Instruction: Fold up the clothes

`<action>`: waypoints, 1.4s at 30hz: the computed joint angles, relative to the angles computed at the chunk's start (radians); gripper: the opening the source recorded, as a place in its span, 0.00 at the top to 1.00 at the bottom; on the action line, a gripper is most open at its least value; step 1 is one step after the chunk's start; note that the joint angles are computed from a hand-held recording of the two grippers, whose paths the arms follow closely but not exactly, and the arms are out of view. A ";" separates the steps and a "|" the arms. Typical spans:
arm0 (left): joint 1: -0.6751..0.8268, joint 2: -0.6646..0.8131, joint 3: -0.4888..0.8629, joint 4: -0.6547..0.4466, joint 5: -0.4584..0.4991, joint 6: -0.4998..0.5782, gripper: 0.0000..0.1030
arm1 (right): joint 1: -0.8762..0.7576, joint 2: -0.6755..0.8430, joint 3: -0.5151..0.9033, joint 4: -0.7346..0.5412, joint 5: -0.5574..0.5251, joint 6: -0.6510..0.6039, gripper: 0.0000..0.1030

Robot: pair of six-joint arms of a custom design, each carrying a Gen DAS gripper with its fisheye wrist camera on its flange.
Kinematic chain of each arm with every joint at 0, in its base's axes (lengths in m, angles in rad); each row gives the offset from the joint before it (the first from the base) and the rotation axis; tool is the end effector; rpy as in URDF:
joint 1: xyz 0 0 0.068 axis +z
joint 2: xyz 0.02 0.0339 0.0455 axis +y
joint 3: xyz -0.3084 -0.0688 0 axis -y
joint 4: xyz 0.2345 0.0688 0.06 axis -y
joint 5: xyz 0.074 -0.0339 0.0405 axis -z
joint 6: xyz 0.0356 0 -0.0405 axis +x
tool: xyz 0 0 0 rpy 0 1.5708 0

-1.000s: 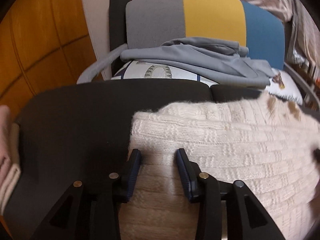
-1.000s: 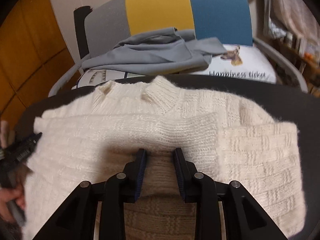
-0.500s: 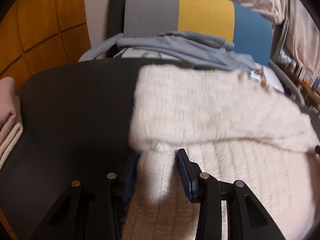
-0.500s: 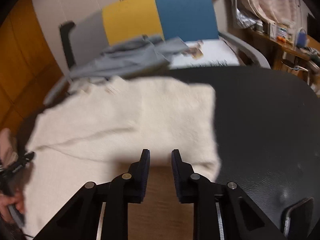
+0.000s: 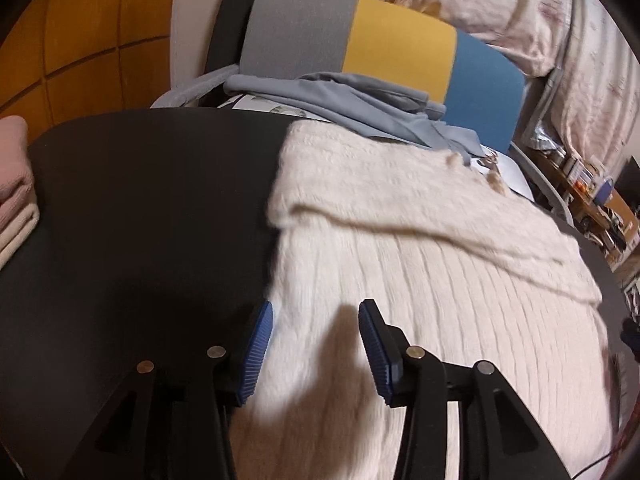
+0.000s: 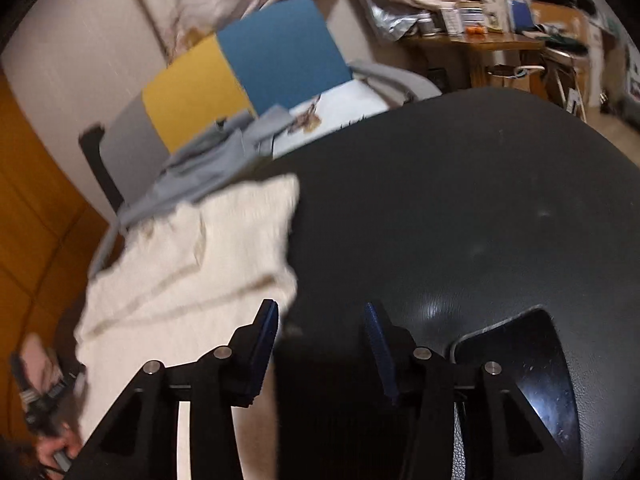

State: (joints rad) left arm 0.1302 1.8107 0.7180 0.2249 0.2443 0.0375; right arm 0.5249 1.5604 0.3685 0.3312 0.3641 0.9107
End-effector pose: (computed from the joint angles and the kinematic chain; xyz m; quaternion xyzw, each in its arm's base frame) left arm 0.3230 0.0336 0.1497 -0.0013 0.9328 -0.0854 0.3501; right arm 0.2047 0.1039 0.1449 0.2385 0.8930 0.0970 0.3692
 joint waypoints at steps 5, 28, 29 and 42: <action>0.009 0.004 -0.031 0.038 0.004 0.003 0.56 | -0.012 0.161 -0.003 0.185 -0.099 0.007 0.61; -0.010 0.006 -0.047 0.057 -0.034 0.018 0.48 | -0.346 -0.150 0.013 -0.225 -0.021 -0.118 1.00; -0.009 0.006 -0.047 0.057 -0.032 0.018 0.48 | -0.378 -0.152 0.014 -0.230 -0.047 -0.138 0.99; -0.013 0.009 -0.044 0.055 -0.034 0.027 0.44 | -0.370 -0.389 -0.027 -0.436 -0.074 -0.095 0.46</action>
State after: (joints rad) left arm 0.1170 1.8199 0.6740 0.2802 0.2106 0.0648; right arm 0.1551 1.1718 0.3411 -0.1045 0.2899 0.8155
